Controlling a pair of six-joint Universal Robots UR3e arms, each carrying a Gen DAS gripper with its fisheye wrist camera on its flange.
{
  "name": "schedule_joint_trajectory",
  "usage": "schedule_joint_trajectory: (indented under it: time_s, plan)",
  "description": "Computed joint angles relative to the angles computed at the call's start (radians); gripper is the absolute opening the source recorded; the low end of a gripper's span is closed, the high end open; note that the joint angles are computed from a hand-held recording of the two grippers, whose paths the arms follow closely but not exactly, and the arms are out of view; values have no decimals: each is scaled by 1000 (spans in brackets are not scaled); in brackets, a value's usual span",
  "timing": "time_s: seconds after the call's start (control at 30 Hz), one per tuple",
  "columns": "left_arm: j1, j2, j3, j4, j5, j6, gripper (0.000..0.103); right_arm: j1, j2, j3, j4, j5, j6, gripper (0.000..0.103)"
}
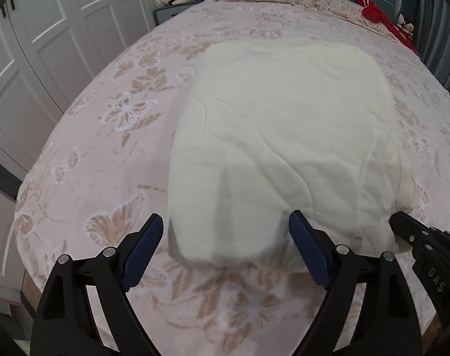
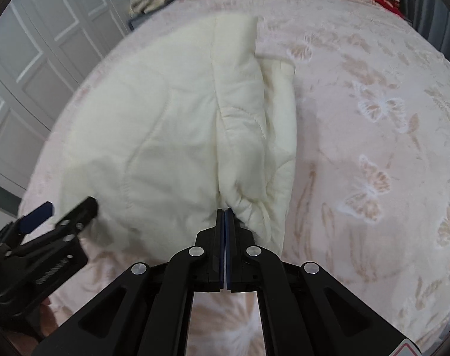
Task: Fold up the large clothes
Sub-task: 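Pinch the bundle end with the right tool while the left tool presses it flat, then open both tools and pull them back from the folded bundle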
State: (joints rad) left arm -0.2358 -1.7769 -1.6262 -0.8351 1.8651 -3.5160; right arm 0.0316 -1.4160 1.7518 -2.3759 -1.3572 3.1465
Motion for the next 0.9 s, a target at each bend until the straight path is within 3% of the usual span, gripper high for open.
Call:
schedule_joint_trajectory:
  time_s: [0.33,0.47,0.7,0.9]
  plan:
    - [-99,139,-35,-57,85,-64,84,3,-302,179,4,-13,-32,18]
    - [-138,185,-57,-77,122,-91,84,-2,-388,230,5,-14,-30,29]
    - [-210,249,-130,-92,181,-157,89,8,-528,335,-26,-52,-11,58]
    - [-269,293,-200,-93,208,-240,90,11,-631,433,-45,-90,-26,64]
